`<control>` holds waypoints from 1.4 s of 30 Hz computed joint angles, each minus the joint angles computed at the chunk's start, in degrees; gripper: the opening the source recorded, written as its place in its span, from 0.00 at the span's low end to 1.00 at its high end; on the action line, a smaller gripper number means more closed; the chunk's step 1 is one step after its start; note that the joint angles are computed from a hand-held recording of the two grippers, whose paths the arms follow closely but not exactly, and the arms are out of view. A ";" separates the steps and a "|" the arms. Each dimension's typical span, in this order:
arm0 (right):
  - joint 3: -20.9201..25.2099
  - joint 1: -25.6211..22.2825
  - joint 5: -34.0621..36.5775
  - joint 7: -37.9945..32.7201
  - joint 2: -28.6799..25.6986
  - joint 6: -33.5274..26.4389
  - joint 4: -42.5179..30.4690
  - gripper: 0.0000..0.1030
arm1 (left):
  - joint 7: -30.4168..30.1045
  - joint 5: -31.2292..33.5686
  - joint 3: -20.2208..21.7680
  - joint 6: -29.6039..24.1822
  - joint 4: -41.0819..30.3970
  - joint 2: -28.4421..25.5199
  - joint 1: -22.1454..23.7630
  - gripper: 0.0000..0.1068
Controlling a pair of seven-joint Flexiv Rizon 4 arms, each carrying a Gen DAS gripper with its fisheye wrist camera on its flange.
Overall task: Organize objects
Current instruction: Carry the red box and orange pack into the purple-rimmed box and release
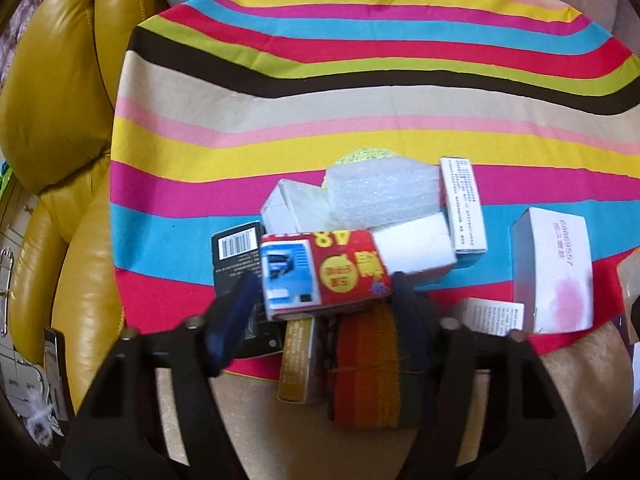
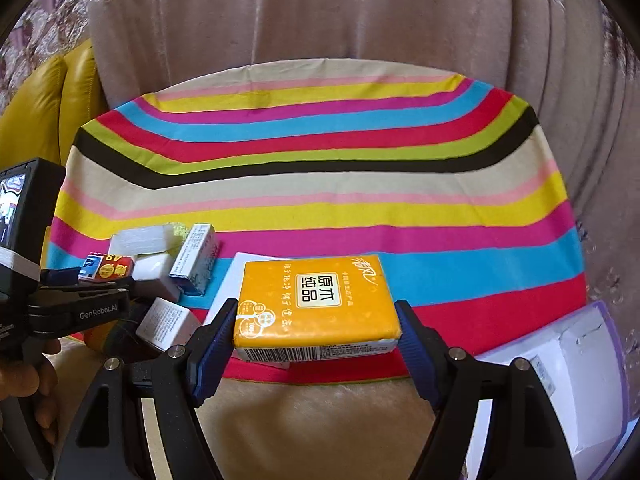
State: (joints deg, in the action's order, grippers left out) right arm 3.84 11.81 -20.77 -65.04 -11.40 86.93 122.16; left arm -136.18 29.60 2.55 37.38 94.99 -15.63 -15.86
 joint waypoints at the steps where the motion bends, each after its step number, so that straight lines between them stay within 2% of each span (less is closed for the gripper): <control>1: 1.24 -1.02 1.76 -1.13 -0.05 -0.55 -0.36 0.74 | -0.60 0.94 0.12 -0.90 -0.46 -0.08 -0.44 0.63; 5: 0.95 -1.37 2.45 -1.74 1.04 0.10 0.80 0.74 | -2.38 2.82 0.20 -1.48 -0.22 0.79 -1.15 0.62; 9: 0.95 -1.97 2.86 -2.15 2.32 0.20 2.28 0.74 | -5.85 4.66 0.01 0.38 1.82 3.24 -1.46 0.62; 12: 0.55 -2.26 2.75 -1.35 3.44 0.22 3.66 0.74 | -8.26 5.40 -0.64 3.46 4.04 5.31 -1.27 0.62; 16: -1.09 -2.30 -0.70 2.18 5.14 0.41 5.94 0.74 | -9.21 6.29 -1.97 9.86 6.74 7.47 -0.89 0.62; 22: -3.14 -3.77 -11.25 10.11 7.74 0.71 9.46 0.74 | -5.47 3.92 -3.93 16.57 8.27 7.43 -1.19 0.62; 27: -2.38 -6.59 -16.89 14.44 9.16 0.19 11.09 0.74 | -1.64 0.17 -4.71 20.08 8.91 6.62 -1.99 0.62; 34: -0.67 -9.31 -16.47 14.77 10.92 -1.70 12.43 0.74 | 2.48 -3.25 -5.12 23.50 7.65 4.02 -4.69 0.62; 42: -0.06 -11.67 -9.73 10.77 13.34 -3.87 14.10 0.74 | 8.03 -6.53 -5.16 25.67 5.30 1.02 -7.72 0.62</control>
State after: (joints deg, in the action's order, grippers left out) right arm 3.79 0.15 -30.50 -54.28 1.94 83.06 136.25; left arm -128.16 23.07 -2.61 63.05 100.29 -14.61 -23.58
